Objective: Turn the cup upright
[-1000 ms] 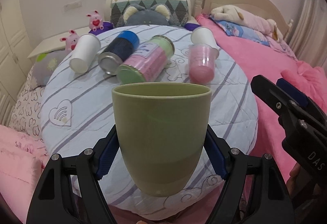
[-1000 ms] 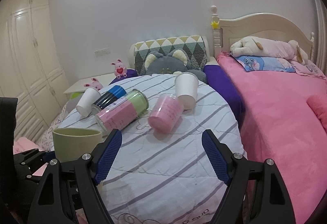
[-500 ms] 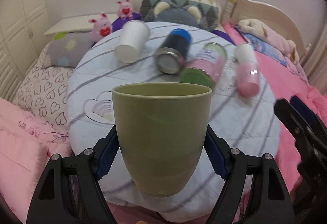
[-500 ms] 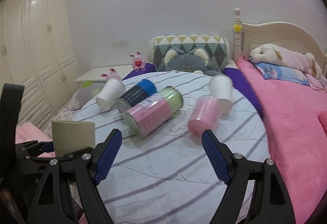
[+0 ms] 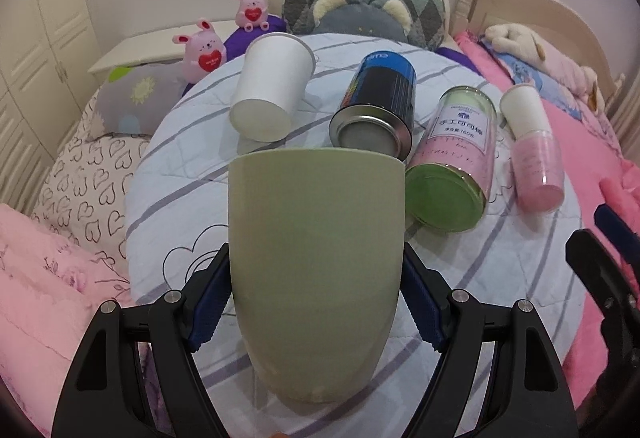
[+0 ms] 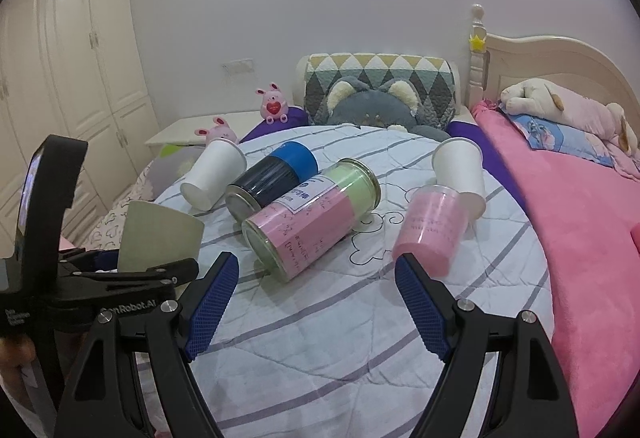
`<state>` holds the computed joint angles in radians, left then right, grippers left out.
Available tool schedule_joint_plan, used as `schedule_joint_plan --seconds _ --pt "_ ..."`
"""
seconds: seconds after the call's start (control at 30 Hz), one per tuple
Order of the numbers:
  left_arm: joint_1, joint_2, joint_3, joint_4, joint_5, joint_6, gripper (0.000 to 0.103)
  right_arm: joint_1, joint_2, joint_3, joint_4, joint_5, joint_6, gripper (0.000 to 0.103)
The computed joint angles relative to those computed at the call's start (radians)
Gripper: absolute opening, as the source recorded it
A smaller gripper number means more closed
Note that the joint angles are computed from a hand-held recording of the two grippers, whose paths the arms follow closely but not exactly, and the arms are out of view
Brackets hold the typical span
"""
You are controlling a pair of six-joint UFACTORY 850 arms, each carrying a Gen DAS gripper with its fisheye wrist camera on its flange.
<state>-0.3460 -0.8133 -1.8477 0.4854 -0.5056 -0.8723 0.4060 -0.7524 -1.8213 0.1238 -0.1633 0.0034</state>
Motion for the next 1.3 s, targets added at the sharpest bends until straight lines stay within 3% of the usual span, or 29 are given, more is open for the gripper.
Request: schedule_joint_plan --seconds 0.17,0.27,0.47,0.87,0.93,1.07,1.17,1.3 --pt "-0.009 -0.006 -0.004 0.065 -0.009 -0.035 0.08 0.002 -0.008 -0.012 -0.065 -0.008 0.071 0.082" --pt "-0.023 0.012 0.024 0.187 -0.012 -0.134 0.085 0.004 -0.003 -0.007 -0.114 -0.003 0.124 0.082" --pt "-0.029 0.083 0.114 0.339 0.043 -0.274 0.087 0.012 0.011 0.007 -0.224 0.011 0.236 0.082" --pt "-0.034 0.253 0.344 0.694 0.101 -0.646 0.088 0.063 0.057 0.038 -0.658 0.028 0.646 0.082" --pt "-0.026 0.285 0.387 0.75 0.105 -0.718 0.102 0.076 0.058 0.032 -0.723 0.023 0.706 0.082" --pt "-0.012 0.337 0.462 0.911 0.108 -0.913 0.103 0.1 0.047 0.005 -0.777 0.001 0.752 0.082" --pt "0.009 0.351 0.485 0.921 0.132 -0.94 0.103 0.118 0.036 -0.015 -0.837 -0.016 0.811 0.082" --pt "0.032 0.369 0.517 0.939 0.154 -0.982 0.103 0.133 0.01 -0.061 -0.788 -0.055 0.762 0.082"
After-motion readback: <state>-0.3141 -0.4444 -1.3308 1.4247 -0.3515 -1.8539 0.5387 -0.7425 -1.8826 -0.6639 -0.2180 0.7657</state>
